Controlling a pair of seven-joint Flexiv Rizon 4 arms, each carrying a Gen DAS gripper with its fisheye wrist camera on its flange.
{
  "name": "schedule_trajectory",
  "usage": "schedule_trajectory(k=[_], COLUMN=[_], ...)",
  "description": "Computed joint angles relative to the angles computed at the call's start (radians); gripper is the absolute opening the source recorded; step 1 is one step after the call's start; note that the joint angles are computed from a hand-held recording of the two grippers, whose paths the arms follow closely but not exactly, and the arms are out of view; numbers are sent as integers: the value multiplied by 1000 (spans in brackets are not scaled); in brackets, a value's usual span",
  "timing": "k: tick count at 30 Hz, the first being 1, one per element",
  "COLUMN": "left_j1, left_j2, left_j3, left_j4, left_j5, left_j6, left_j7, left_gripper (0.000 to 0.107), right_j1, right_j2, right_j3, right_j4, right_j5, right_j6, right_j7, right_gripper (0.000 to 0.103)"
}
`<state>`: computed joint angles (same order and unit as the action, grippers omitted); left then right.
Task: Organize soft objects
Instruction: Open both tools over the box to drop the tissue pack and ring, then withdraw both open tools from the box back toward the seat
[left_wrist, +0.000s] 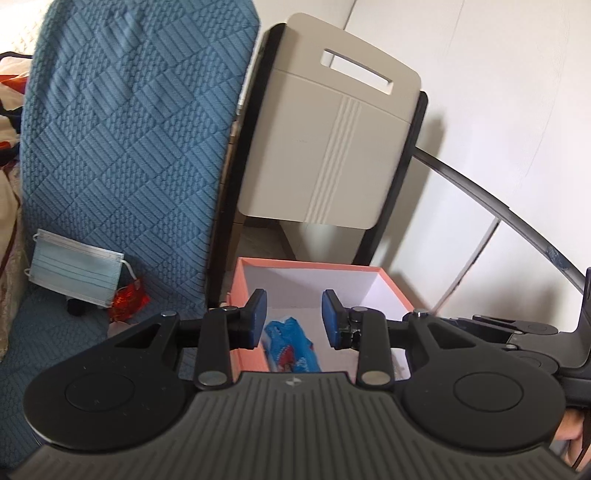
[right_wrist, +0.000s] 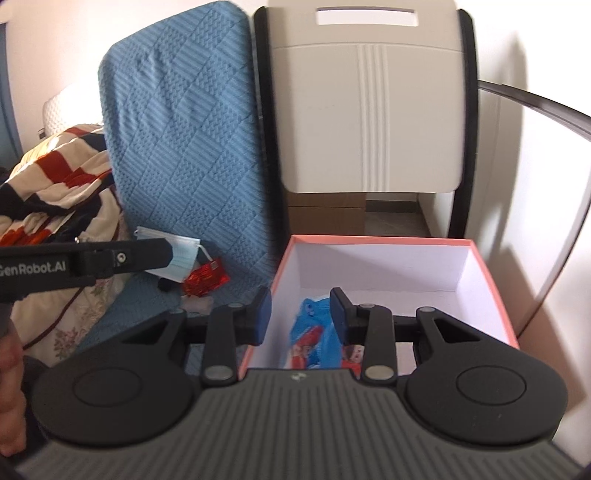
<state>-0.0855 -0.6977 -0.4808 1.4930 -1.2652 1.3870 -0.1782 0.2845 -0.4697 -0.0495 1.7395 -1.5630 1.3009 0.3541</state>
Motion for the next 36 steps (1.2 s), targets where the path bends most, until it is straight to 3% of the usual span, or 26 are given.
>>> schedule_trajectory(k=[5, 20, 36], left_j1=[22, 31, 87], left_j2=[0, -7, -48], left_j3=[-3, 82, 120], left_j4=[5, 12, -1], left_j5=[-65, -168, -91], left_j6=[23, 3, -31], left_j7=[46, 108, 71], left_gripper=[38, 38, 38], right_j1=[33, 175, 296], right_j2=[-48, -153, -275], right_j3=[-2, -67, -101], right_j4=[-52, -148, -286], right_j5=[49, 283, 604], right_j6=[11, 26, -18], right_j7=[-53, -233, -496], right_gripper=[38, 38, 38])
